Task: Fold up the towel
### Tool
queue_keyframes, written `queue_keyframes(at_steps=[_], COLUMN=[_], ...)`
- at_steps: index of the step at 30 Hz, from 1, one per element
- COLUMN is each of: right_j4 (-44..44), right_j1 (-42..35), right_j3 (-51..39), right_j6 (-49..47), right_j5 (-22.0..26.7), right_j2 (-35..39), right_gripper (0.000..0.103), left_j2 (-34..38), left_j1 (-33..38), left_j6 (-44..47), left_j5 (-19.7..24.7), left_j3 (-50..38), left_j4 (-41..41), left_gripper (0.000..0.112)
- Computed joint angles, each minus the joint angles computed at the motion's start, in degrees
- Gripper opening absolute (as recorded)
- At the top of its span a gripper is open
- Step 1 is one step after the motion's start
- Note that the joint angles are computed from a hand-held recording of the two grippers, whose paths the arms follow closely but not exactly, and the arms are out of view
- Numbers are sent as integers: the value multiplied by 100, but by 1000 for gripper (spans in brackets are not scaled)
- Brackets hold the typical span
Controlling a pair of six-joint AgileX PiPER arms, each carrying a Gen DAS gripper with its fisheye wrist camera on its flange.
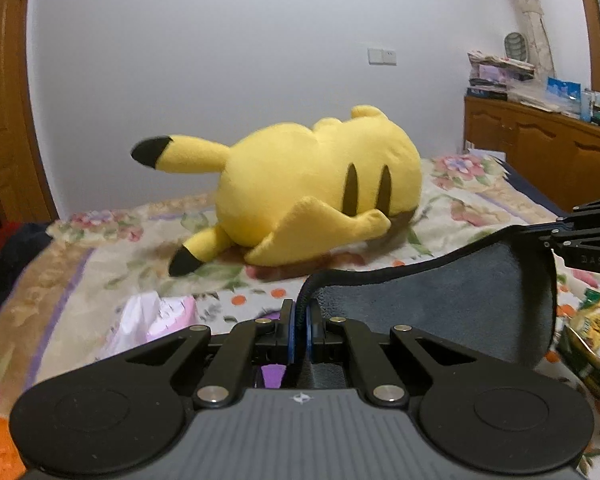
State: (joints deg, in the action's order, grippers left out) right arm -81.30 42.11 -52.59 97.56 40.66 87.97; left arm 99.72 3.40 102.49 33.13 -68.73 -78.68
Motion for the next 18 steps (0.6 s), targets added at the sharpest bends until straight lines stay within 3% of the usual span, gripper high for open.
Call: queue_keyframes(at_steps=[18], right_j4=[-338], right_j1=[-684], right_j3=[-552], right_j6=[-311], right_j5=[-350], right_j2=[419], right_gripper=[3], left_j2=[469], left_j1=[-431], left_j6=[278], left_j5=[-581], left_j3=[-690], left_j4=[-626], left_gripper=[6])
